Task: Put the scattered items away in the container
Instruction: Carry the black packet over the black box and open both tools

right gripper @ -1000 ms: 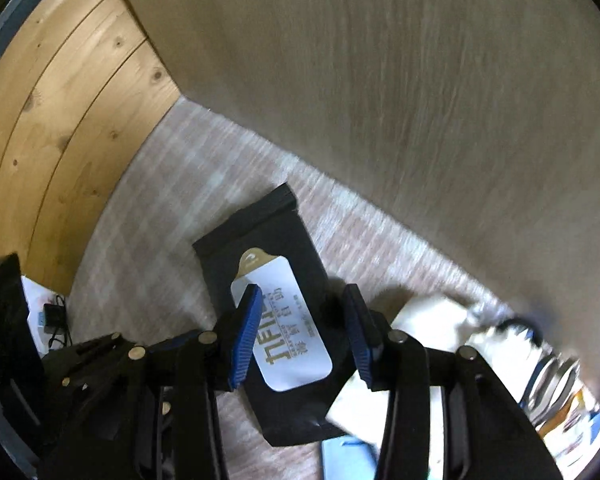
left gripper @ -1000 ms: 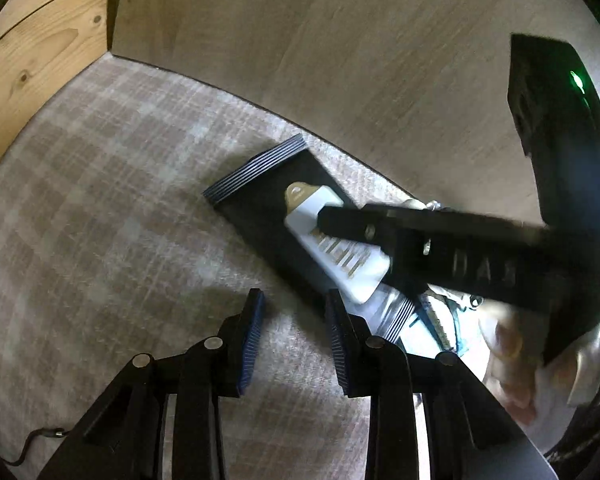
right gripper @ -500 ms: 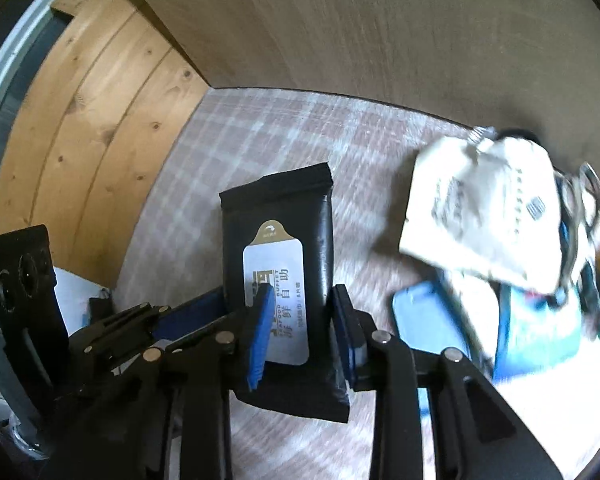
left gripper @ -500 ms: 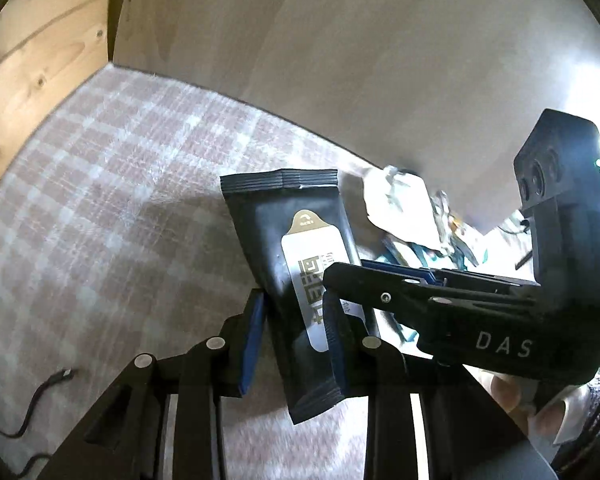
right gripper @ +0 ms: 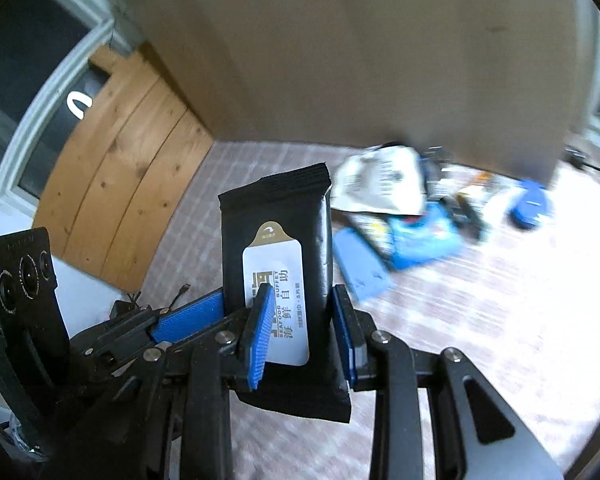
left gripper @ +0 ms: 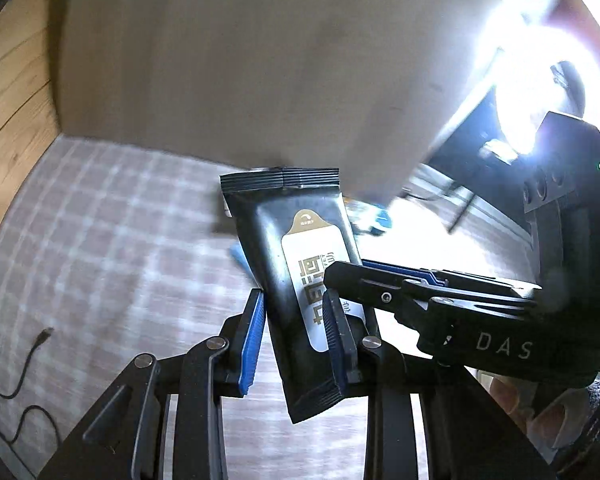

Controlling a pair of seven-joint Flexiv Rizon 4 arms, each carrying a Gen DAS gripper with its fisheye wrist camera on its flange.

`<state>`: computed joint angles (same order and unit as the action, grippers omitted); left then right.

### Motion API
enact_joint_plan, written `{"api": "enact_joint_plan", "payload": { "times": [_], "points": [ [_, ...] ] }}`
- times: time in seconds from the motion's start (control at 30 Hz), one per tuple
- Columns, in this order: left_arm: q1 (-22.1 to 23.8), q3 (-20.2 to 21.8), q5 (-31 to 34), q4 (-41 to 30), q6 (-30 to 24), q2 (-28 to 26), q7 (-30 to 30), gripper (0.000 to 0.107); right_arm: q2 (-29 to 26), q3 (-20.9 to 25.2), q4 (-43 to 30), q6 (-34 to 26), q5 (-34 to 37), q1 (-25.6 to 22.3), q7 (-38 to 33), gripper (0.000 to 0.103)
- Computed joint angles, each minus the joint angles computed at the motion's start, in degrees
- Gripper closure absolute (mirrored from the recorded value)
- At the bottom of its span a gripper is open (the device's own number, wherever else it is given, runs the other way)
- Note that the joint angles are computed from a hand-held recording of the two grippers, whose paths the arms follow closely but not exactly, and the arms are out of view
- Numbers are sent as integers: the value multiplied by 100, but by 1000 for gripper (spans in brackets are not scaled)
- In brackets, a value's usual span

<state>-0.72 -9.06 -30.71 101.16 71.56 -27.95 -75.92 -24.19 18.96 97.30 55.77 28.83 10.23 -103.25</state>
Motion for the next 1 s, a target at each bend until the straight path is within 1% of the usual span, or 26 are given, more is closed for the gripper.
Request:
{"api": "enact_joint_plan", "payload": {
  "times": [0.13,0.27,0.4,0.53,0.63,0.73,0.83,0.9,1.0],
  "points": [
    [-279,-86,209,-307,-180,-65,9,80,562,-120,483,130,338,-396,-95,73],
    [-582,-265,327,-709,-393,-262,113,80,1065,-405,912,172,606,-698,-170,73],
    [-983,-434,465,-1168,-603,-518,211,80,1588,-809,1373,181,812,-1025,-238,73],
    [-1399,-505,649,-1722,-887,-823,272,80,1950,-1278,1658,40,918,-1354,-361,73],
    [-1717,-491,826,-2219,-1147,-1111,270,81,2096,-1613,1766,-56,932,-1607,-449,73],
    [-1994,-441,1015,-2681,-1416,-1346,272,81,2133,-1835,1818,-75,929,-1807,-460,73],
    [-2320,-204,1339,-3316,-1768,-1647,101,81,2108,-1991,1788,-172,960,-1990,-453,73],
    [-2368,-218,1373,-3570,-2003,-1752,69,81,2121,-2033,1815,-78,871,-2076,-405,73],
    [-2382,-209,1425,-3586,-1953,-1721,74,81,2137,-2076,1900,182,675,-2173,-404,73]
  ]
}}
